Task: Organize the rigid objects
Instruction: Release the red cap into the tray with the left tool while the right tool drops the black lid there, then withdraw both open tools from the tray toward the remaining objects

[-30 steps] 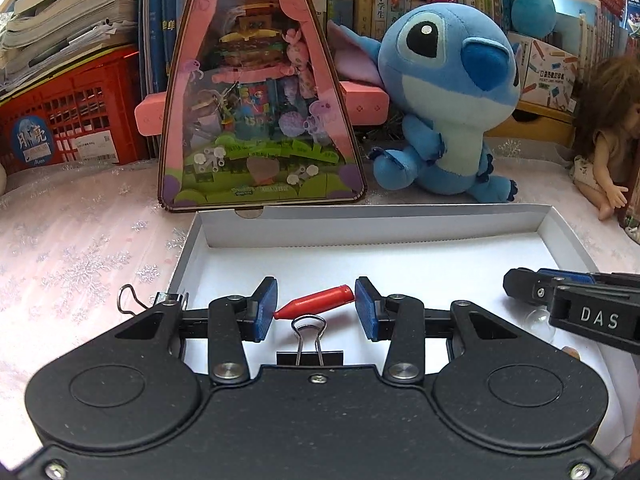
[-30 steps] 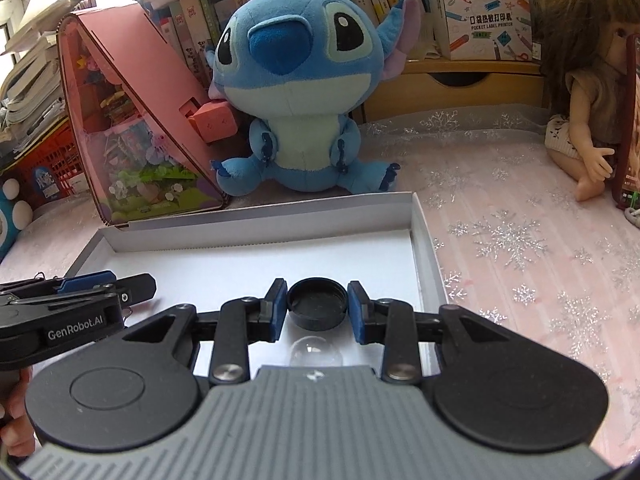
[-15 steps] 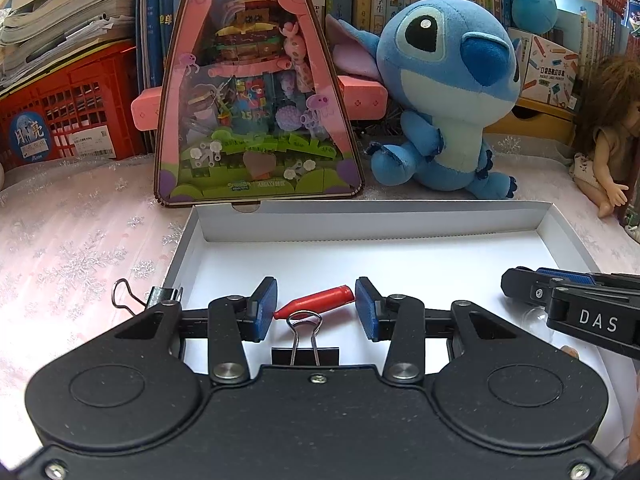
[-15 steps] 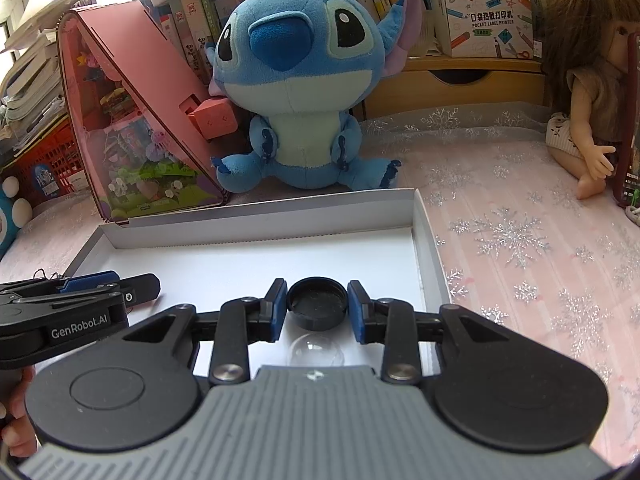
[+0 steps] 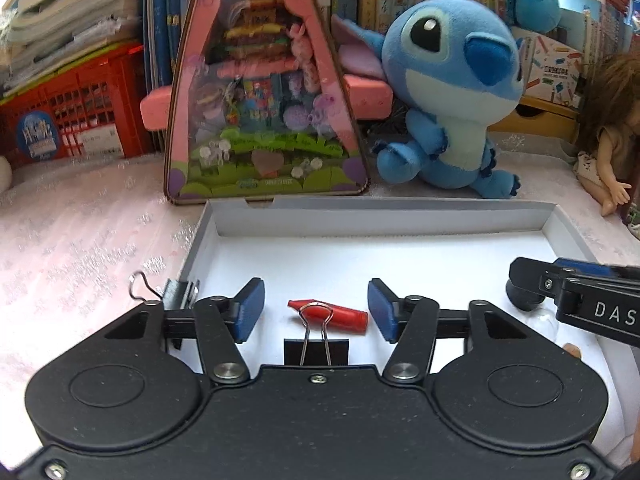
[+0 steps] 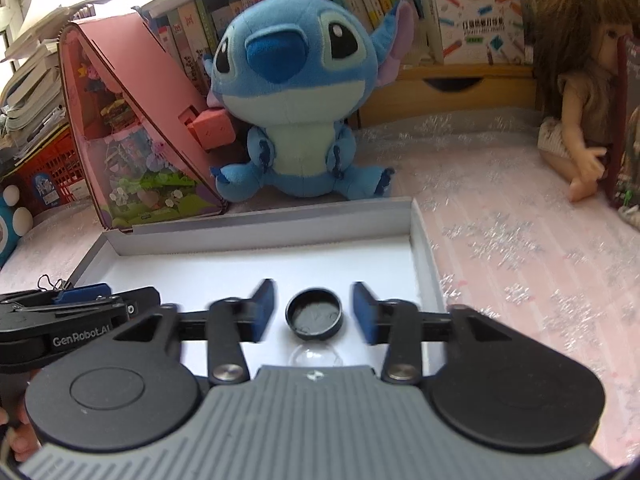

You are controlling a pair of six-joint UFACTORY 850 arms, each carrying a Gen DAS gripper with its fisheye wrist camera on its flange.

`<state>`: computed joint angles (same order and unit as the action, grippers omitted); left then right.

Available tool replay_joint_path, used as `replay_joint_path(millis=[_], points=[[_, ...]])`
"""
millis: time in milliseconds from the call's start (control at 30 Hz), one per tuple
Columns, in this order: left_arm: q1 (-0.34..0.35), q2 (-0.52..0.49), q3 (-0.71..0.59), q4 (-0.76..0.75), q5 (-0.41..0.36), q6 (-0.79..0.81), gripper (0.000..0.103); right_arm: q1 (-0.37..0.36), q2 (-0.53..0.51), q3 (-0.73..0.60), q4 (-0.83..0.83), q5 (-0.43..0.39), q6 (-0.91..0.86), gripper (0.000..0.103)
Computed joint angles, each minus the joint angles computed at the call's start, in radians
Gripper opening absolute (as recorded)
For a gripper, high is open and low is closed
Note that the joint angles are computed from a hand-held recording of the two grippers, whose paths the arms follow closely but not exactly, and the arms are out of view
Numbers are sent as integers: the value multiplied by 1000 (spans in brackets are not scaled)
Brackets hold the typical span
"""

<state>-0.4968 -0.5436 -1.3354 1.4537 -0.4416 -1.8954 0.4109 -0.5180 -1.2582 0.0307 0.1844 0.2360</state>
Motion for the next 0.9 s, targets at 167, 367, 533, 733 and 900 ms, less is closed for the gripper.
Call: replay_joint_path(millis=[167, 367, 533, 733, 900], points=[[-14, 37, 27, 44, -24, -50, 70, 0, 36, 41, 25, 40, -23, 72], [-45, 90, 69, 80, -52, -31, 77, 5, 93, 107, 70, 92, -81, 79], [-74, 140, 115, 112, -56, -54, 77, 3, 147, 166, 26, 130, -32, 84], [-112, 193, 173, 148, -69, -88, 78, 10, 216, 243, 29, 174, -62, 87], [-142, 243, 233, 197, -69, -156, 78, 18, 274, 312, 43, 212, -106, 89]])
